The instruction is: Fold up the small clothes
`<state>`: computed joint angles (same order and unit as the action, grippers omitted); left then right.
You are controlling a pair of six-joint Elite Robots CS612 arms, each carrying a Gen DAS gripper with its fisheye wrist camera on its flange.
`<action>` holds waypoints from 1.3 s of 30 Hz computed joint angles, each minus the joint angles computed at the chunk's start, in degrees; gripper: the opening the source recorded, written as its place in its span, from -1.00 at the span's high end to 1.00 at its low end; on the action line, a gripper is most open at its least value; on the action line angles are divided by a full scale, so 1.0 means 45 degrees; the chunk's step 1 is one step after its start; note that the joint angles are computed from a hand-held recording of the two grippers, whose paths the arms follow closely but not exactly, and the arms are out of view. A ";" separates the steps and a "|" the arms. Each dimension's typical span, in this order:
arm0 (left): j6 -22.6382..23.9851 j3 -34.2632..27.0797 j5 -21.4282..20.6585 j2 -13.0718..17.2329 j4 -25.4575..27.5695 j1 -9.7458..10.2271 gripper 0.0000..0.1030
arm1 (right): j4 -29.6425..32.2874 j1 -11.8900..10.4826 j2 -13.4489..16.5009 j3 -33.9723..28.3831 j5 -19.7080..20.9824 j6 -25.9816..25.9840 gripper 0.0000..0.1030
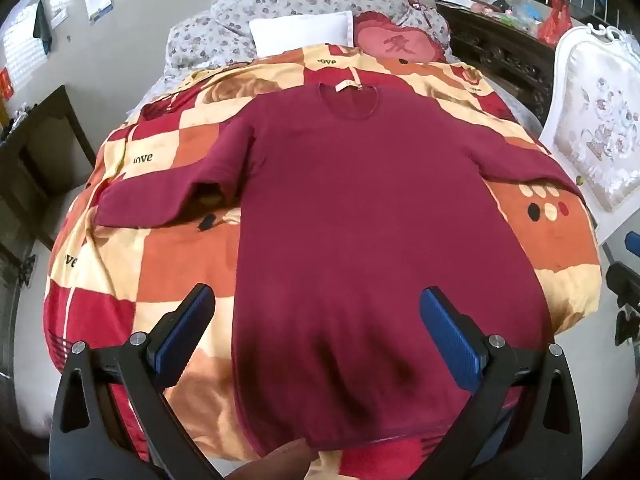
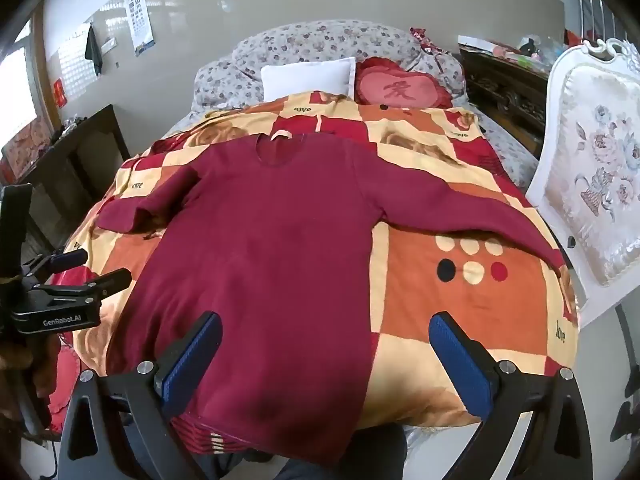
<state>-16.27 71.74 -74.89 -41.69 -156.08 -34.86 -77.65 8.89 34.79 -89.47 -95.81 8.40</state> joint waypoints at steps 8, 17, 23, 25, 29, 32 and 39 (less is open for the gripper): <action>0.0186 -0.0086 -0.0619 0.0200 0.0070 0.0172 -0.99 | 0.0268 0.0010 -0.0146 0.0258 -0.0064 0.0103 -0.99; -0.0051 -0.0417 -0.0707 0.0315 0.0576 0.0206 -0.99 | 0.0227 -0.0051 -0.0094 0.0254 -0.0036 0.0222 -0.99; -0.0097 -0.0483 -0.0761 0.0364 0.0679 0.0248 -0.99 | 0.0263 -0.0064 -0.0117 0.0325 0.0052 0.0244 -0.99; -0.0104 -0.0495 -0.0812 0.0367 0.0711 0.0261 -0.99 | 0.0232 -0.0057 -0.0117 0.0339 0.0069 0.0219 -0.99; -0.0095 -0.0554 -0.0832 0.0394 0.0784 0.0256 -0.99 | 0.0153 -0.0058 -0.0134 0.0354 0.0092 0.0152 -0.99; -0.0044 -0.0611 -0.0827 0.0434 0.0749 0.0247 -0.99 | 0.0100 -0.0058 -0.0142 0.0369 0.0036 0.0139 -0.99; -0.0119 -0.0779 -0.0783 0.0513 0.0860 0.0247 -0.99 | 0.0110 -0.0066 -0.0164 0.0399 0.0009 0.0177 -0.99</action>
